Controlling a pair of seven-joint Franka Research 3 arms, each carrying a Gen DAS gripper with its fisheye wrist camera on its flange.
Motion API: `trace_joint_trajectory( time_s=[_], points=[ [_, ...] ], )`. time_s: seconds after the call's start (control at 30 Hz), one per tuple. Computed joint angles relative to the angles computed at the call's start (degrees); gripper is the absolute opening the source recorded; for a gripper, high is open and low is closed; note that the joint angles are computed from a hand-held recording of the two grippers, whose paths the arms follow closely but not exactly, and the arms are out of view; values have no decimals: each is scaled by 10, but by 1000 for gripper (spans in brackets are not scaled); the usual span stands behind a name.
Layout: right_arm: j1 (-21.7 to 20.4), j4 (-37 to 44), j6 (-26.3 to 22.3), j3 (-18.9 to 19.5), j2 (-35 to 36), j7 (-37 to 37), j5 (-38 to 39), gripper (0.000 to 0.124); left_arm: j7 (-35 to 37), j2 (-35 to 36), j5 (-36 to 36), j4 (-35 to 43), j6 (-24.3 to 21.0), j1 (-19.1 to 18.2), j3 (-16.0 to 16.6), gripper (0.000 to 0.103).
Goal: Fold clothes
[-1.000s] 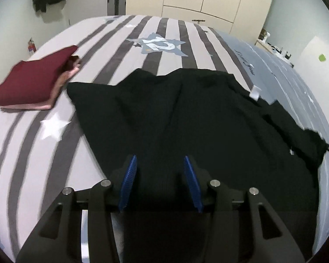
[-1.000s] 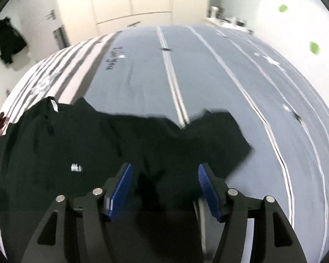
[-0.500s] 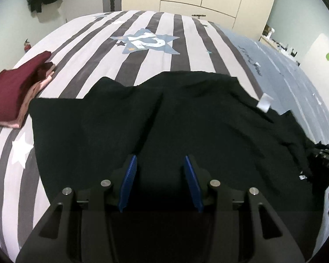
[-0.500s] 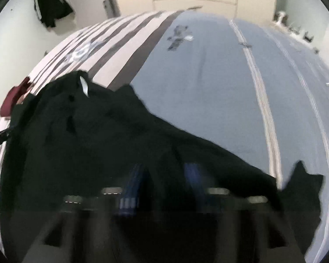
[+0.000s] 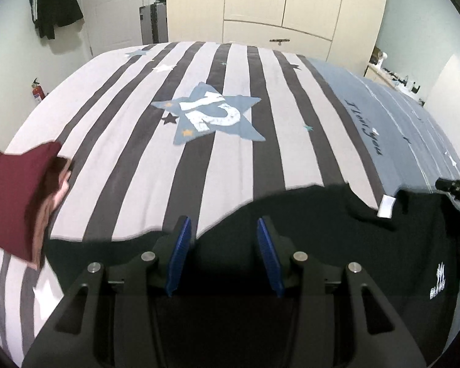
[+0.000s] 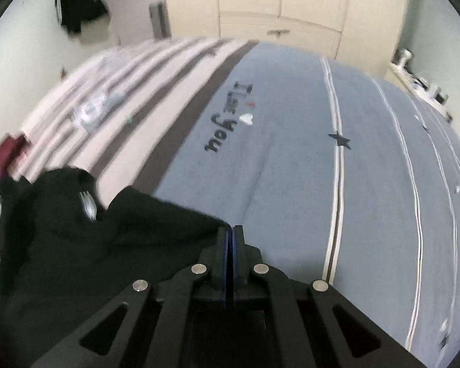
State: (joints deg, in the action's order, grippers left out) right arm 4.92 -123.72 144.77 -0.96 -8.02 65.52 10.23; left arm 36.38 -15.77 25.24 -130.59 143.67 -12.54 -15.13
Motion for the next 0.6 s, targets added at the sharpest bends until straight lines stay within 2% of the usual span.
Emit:
trace_joint_trajectory(
  time_s=[0.03,0.07,0.13,0.2,0.3,0.4,0.47,0.5,0.53,0.6],
  points=[
    [-7,6,-2,8,14,33,-40,7,6,14,4,14,-13,3,0,42],
    [-12,18,-24,10,28,64,-68,8,12,28,8,25,-23,6,2,42],
    [-15,14,-29,-1,29,91,-49,8,38,51,-7,38,-27,7,14,42],
    [-17,-13,-16,-14,5,75,-2,8,71,64,-39,39,-18,5,27,42],
    [-23,-65,-21,-31,-52,30,48,21,141,87,-100,40,-19,-1,38,44],
    [-47,-121,-34,-42,-112,10,43,30,170,103,-103,39,-22,0,33,44],
    [-76,-148,-44,-41,-138,23,15,30,173,107,-104,39,-15,1,31,43],
    [-88,-156,-57,-45,-148,29,8,31,174,108,-105,39,-12,2,31,37],
    [-100,-162,-68,-47,-153,36,0,31,182,111,-104,41,-10,2,30,23],
    [-122,-172,-70,-47,-157,52,-17,32,139,118,-23,63,-34,6,20,10]
  ],
)
